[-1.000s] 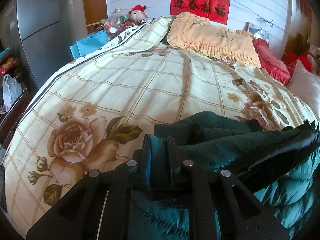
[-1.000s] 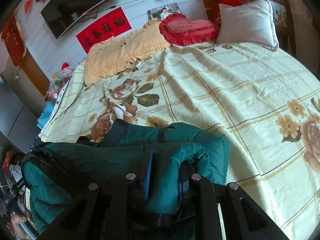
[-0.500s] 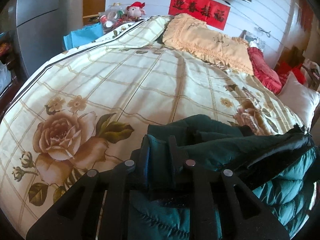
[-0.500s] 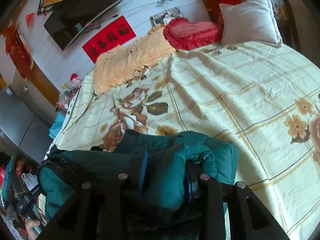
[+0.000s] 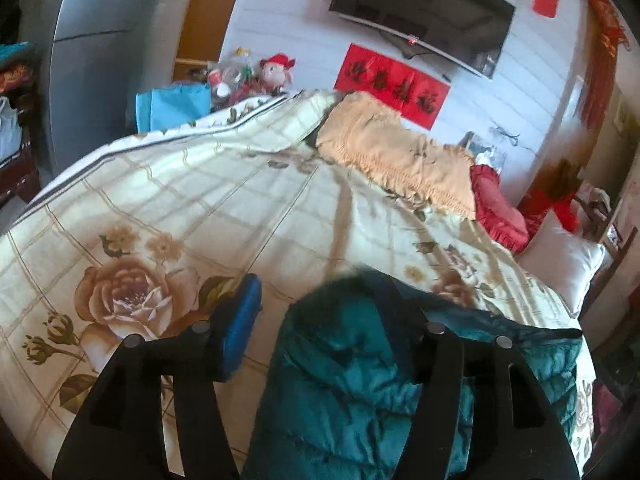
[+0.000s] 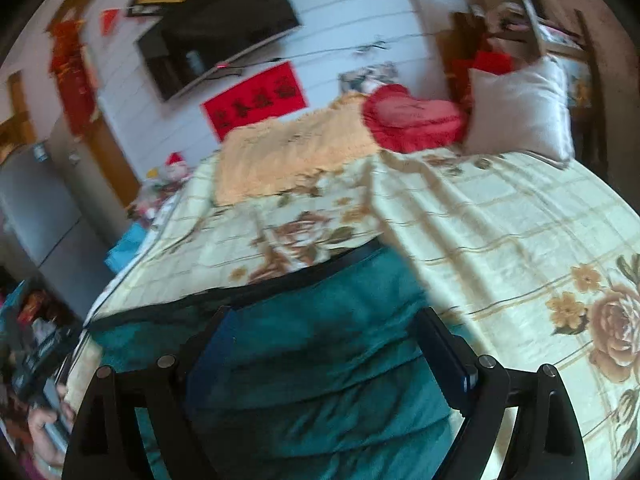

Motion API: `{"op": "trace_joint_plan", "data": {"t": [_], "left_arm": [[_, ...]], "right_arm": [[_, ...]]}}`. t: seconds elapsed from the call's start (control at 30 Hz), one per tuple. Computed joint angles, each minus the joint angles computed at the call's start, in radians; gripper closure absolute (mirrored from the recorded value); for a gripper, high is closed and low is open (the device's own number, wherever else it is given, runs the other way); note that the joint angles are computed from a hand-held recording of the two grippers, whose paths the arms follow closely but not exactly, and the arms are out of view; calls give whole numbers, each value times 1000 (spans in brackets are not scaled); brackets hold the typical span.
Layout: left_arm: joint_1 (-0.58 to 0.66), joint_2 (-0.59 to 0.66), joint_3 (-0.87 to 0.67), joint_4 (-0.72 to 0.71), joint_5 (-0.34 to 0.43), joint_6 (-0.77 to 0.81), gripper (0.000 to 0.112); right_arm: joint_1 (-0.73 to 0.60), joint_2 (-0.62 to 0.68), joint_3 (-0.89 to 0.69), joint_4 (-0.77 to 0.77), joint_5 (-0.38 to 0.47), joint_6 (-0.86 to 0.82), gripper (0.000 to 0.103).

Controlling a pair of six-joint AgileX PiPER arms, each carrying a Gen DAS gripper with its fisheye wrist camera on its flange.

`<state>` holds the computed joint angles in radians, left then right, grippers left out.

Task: Fold large clothes
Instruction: 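Lower the folded hem onto the jacket and open both grippers, then press and smooth the folded jacket flat with both grippers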

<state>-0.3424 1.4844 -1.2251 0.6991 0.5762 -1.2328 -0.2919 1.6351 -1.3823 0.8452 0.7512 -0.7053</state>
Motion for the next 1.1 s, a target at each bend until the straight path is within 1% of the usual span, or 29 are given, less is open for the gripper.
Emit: {"op": "trace_joint_plan", "data": {"t": [0.07,0.13,0.17,0.2,0.27,0.33,0.4,0.43,0.47,0.5,0.53,0.57,0.63,0.67,0.7,0.77,0.83,0.93,1.0,1.03,1.1], "left_arm": [[-52,-11,8,62,35,-52,53],[-97,6,-3,79,62,-49,53],[-117,30,-25,72,89,-24,53],[-138,67,-60,54,130,14,53],[-161,141,-120,23,182,81,53],[-170,224,-189,-13,245,150,53],[-168,300,-250,-26,283,188,53],[-163,315,-254,-23,278,185,53],[-154,331,-261,-26,267,182,52],[-145,347,-275,-33,262,185,49],[-133,369,-297,-42,263,189,46],[-121,389,-320,-55,269,200,40],[-94,420,-351,-93,256,233,37],[-85,433,-361,-101,251,237,33],[-77,444,-368,-107,245,239,31],[-72,451,-368,-107,227,231,31],[-78,458,-365,-83,222,213,31],[-84,462,-367,-63,229,203,30],[-86,451,-368,-73,242,230,31],[-88,446,-371,-69,251,235,31],[-113,412,-345,-18,270,205,31]], "right_arm": [[47,-45,67,27,-18,-76,15],[116,-57,87,-44,-47,-58,15],[159,-52,86,-101,-65,-13,15],[190,-42,89,-122,-78,6,16],[259,-4,70,-221,-122,84,17],[326,54,28,-371,-162,201,18],[370,104,1,-502,-198,305,18],[390,136,-20,-576,-213,362,18],[394,156,-35,-610,-218,387,18],[399,184,-59,-640,-219,417,18],[397,215,-90,-653,-210,440,18],[392,240,-119,-657,-198,453,18],[381,306,-202,-669,-147,492,18],[375,343,-253,-675,-113,512,18],[373,376,-297,-681,-87,530,17],[371,412,-341,-687,-65,547,17],[370,435,-361,-684,-64,558,16],[376,443,-372,-704,-55,578,16],[379,409,-339,-722,-62,584,16],[377,363,-288,-721,-85,577,16],[365,271,-179,-681,-144,510,16]]}}
